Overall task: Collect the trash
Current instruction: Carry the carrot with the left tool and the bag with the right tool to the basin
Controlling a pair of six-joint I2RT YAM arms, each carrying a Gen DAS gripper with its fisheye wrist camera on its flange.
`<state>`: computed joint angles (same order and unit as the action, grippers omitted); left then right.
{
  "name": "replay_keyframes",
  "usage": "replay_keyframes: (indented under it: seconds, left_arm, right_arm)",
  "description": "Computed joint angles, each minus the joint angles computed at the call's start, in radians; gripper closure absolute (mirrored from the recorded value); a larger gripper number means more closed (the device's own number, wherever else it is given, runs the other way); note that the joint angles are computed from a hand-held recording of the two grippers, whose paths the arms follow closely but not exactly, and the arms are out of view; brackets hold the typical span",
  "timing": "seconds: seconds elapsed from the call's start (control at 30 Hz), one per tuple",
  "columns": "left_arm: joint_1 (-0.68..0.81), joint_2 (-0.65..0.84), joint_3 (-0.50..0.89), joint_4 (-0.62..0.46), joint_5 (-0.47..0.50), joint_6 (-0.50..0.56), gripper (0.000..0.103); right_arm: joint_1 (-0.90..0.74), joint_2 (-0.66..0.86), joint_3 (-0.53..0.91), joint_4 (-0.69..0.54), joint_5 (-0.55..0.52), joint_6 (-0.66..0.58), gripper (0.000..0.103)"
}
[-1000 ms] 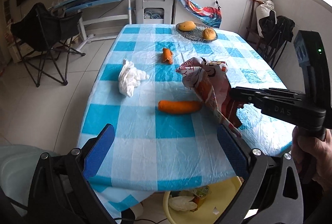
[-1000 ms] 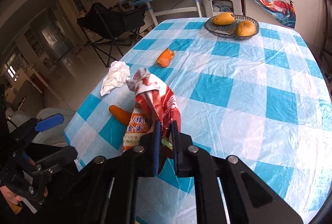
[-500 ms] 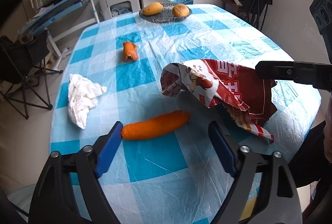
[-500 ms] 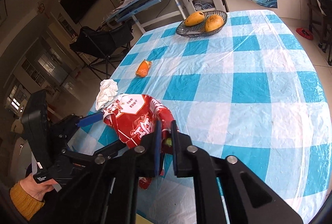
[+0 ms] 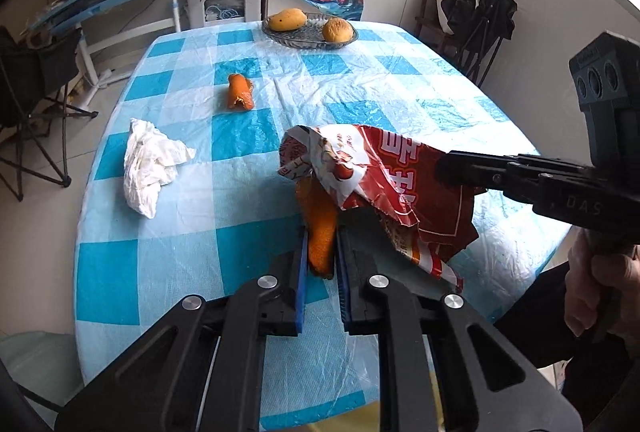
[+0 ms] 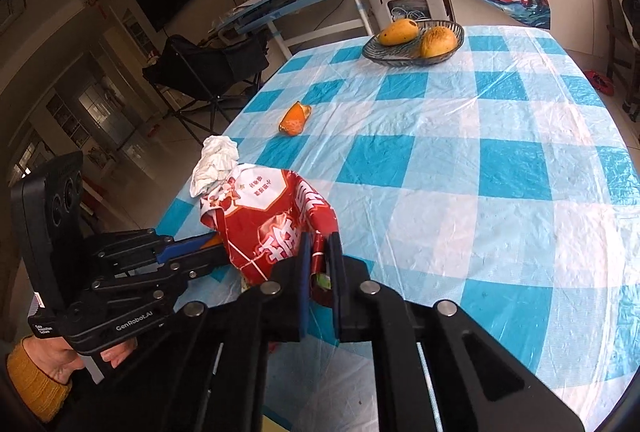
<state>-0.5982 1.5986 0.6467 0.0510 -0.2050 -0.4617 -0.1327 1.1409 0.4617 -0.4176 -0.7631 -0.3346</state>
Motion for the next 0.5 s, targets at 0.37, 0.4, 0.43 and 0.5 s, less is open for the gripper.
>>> replay_keyframes:
  seconds: [0.37, 0.4, 0.43, 0.5]
  left_arm:
    - [-0.023, -0.269, -0.19, 0.05, 0.005, -0.176, 0.091]
    - [-0.039, -0.293, -0.205, 0.046, -0.009, -0.191, 0.091]
    - [-0.056, -0.314, -0.217, 0.037, -0.026, -0.204, 0.091]
    - [-0.091, -0.351, -0.233, 0.015, -0.068, -0.227, 0.091]
  right_arm:
    - [-0.212, -0.06, 0.057, -0.247, -0.174, -0.143, 0.096]
    - [-0.23, -0.082, 0.06, -0.294, -0.188, -0.179, 0.096]
    - [-0.254, -0.102, 0.062, -0.355, -0.206, -0.23, 0.096]
    - [-0.304, -0.132, 0.056, -0.485, -0.233, -0.353, 0.096]
